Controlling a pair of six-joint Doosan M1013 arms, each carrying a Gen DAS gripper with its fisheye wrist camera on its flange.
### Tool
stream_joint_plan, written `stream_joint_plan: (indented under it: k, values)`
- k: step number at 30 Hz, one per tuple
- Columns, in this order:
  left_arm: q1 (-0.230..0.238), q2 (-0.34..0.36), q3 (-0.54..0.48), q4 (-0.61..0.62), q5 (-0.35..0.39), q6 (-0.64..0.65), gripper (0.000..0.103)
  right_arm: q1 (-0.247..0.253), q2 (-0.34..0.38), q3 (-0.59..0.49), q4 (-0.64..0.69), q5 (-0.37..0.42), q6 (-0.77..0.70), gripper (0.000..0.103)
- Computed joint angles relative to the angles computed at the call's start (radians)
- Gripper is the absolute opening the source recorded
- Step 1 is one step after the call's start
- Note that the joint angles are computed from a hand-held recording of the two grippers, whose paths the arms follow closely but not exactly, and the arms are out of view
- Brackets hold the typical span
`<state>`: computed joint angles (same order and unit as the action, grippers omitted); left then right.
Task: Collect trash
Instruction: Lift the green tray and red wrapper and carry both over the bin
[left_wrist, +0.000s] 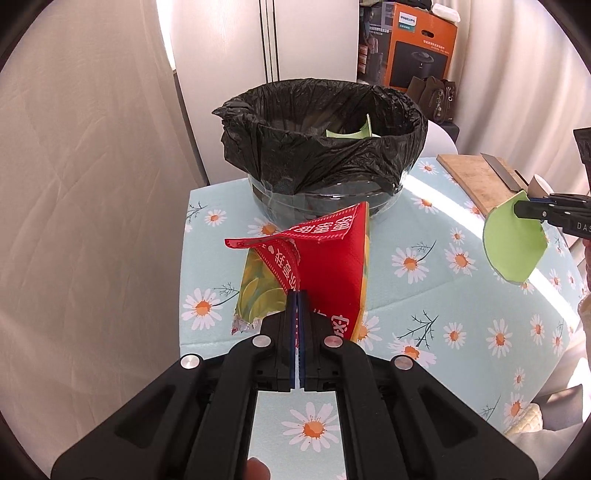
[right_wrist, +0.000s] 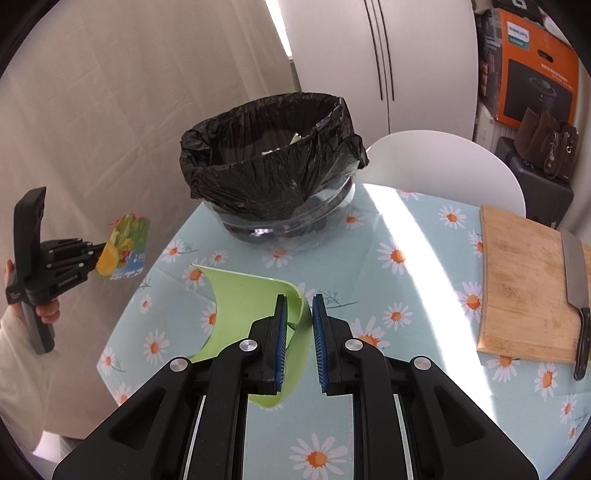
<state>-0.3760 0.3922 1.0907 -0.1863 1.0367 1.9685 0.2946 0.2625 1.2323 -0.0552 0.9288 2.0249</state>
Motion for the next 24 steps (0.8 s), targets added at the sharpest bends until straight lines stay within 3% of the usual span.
stream_joint_plan:
  k: [21, 24]
  values:
    - [-0.018, 0.058, -0.208, -0.051, -0.025, 0.08, 0.001, 0.006, 0.12, -0.28, -0.107, 0.013, -0.048, 0.013]
    - [-0.021, 0.09, -0.268, -0.077, 0.015, 0.088, 0.001, 0.0, 0.139, -0.32, -0.112, 0.024, -0.045, 0.013]
